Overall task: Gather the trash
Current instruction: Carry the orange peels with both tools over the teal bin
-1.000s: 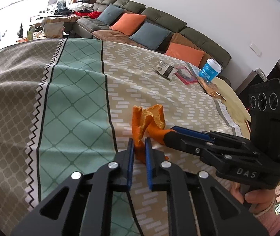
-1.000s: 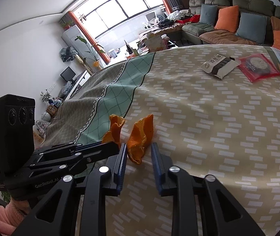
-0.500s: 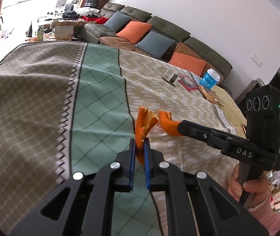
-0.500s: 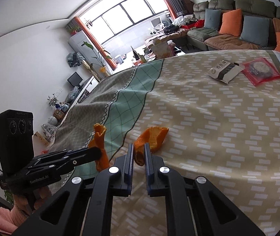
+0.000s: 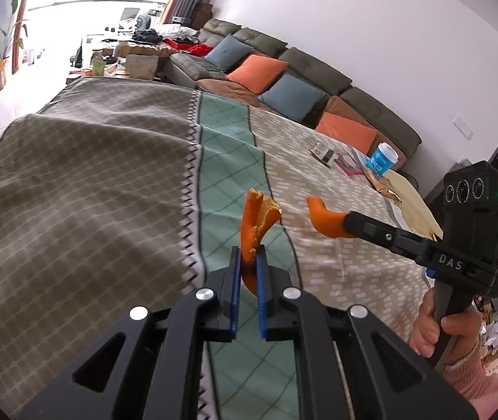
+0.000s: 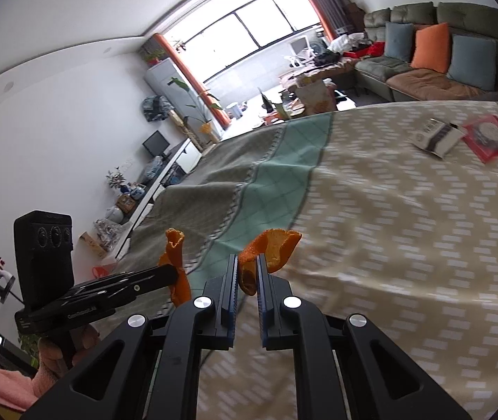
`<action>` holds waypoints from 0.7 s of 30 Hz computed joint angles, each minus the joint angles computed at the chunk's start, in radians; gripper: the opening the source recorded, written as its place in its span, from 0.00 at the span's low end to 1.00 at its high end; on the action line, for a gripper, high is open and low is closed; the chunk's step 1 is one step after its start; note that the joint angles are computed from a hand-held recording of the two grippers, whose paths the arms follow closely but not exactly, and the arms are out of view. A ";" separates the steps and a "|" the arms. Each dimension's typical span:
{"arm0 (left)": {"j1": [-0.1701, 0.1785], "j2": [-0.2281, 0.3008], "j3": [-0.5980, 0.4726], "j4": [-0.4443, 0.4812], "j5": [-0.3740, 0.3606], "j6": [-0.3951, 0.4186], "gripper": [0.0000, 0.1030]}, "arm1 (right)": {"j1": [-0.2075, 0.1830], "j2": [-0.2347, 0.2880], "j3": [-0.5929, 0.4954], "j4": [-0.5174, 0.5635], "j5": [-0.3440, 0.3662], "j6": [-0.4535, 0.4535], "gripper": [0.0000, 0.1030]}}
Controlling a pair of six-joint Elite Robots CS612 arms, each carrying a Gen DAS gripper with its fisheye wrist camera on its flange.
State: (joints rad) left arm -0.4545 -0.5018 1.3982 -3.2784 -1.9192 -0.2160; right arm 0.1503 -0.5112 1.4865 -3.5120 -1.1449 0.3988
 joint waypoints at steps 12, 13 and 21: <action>0.020 -0.029 0.069 -0.081 0.049 -0.031 0.09 | 0.027 0.014 -0.041 0.009 0.041 -0.024 0.10; 0.021 -0.031 0.074 -0.085 0.053 -0.034 0.09 | 0.029 0.016 -0.046 0.010 0.045 -0.026 0.10; 0.032 -0.044 0.104 -0.114 0.075 -0.054 0.09 | 0.042 0.030 -0.081 0.030 0.081 -0.044 0.10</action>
